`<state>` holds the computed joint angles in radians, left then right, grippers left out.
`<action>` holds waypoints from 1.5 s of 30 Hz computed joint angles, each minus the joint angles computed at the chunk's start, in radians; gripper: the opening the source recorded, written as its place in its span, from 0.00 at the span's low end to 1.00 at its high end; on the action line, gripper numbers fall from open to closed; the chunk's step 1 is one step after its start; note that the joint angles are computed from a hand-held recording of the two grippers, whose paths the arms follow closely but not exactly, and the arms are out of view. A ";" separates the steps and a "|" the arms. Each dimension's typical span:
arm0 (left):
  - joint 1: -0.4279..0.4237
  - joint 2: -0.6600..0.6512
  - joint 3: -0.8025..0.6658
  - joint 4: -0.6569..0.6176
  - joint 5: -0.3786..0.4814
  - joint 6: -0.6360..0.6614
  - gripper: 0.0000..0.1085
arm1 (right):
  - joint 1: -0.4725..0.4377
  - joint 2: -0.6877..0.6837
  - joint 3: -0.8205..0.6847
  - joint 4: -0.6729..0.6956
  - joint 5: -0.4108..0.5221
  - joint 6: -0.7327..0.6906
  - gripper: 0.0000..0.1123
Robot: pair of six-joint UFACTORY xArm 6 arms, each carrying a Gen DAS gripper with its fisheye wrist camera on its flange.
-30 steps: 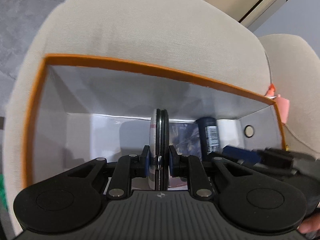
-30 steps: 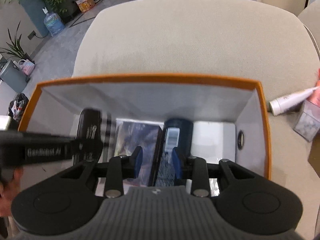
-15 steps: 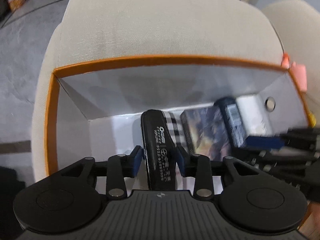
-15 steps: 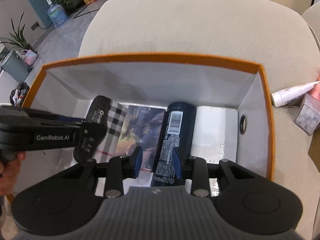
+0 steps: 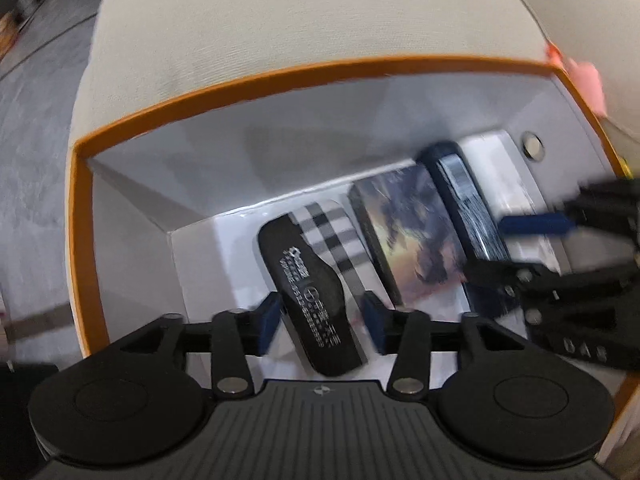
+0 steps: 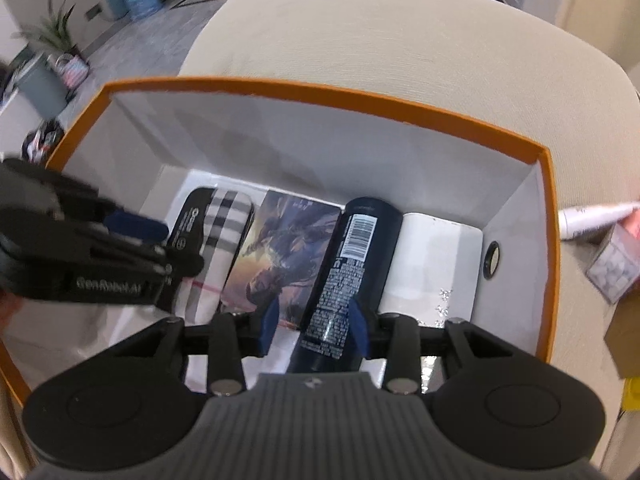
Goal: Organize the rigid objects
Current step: 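Open both tools and release the plaid case and PHOTO CARD box in the box, then move both tools out of the box toward the items on the sofa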
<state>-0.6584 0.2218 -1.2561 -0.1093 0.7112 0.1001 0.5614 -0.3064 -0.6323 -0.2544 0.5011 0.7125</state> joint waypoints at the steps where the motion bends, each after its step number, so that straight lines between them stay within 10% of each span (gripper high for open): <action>1: -0.002 -0.011 0.012 0.007 -0.003 0.020 0.66 | 0.001 0.005 -0.002 -0.012 0.001 -0.003 0.40; 8: -0.032 -0.029 0.041 0.098 0.059 0.147 0.72 | 0.012 0.052 -0.039 -0.038 0.021 -0.051 0.46; 18: -0.033 -0.010 0.044 0.126 0.010 0.273 0.45 | 0.053 0.147 -0.127 -0.145 0.122 -0.078 0.55; 30: -0.047 -0.064 0.115 0.123 -0.039 0.252 0.46 | 0.041 0.141 -0.116 -0.160 0.105 -0.038 0.52; 45: -0.132 -0.238 0.155 -0.016 -0.170 0.162 0.46 | -0.011 -0.289 0.154 -0.242 -0.046 0.247 0.56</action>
<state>-0.7904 -0.0159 -1.1007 -0.1253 0.5415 0.2620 0.5509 -0.5950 -0.4781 -0.4960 0.4556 0.9594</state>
